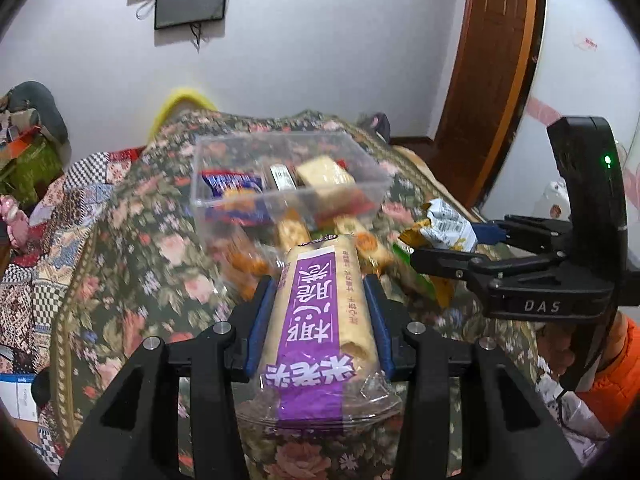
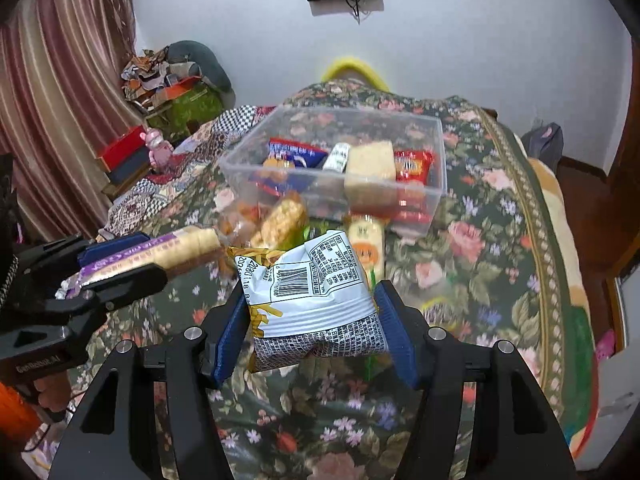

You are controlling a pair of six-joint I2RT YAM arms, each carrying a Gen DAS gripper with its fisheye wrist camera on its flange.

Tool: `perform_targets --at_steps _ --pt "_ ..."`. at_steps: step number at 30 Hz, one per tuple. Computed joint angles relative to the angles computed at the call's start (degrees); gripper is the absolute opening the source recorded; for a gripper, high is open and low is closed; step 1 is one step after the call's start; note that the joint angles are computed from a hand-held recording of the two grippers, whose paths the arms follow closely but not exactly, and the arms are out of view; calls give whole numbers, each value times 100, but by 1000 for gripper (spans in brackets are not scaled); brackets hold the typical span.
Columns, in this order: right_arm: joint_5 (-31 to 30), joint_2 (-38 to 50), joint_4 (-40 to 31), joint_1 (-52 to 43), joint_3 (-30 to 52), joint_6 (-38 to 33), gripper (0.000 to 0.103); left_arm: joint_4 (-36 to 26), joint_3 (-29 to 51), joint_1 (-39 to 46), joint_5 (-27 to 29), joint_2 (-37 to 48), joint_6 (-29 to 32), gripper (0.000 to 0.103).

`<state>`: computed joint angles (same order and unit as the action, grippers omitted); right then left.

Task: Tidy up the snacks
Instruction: 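Drop purple pack into box with left tool while right tool drops white bag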

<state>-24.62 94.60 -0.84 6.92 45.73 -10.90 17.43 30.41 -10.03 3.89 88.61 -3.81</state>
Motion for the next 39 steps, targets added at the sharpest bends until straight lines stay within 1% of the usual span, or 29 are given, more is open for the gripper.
perform_targets --at_steps 8,17,22,29,39 --pt "56 -1 -47 124 483 82 59 -186 594 305 73 65 -24 44" --pt "336 349 -119 377 1228 46 59 -412 1486 631 75 497 46 44" --pt "501 723 -100 513 1690 76 59 -481 2015 796 28 945 106 44" --pt "689 1392 -244 687 2451 111 59 -634 2791 949 53 1702 135 44" --pt "1093 2503 -813 884 3731 -91 59 -938 3973 1035 41 2912 164 44"
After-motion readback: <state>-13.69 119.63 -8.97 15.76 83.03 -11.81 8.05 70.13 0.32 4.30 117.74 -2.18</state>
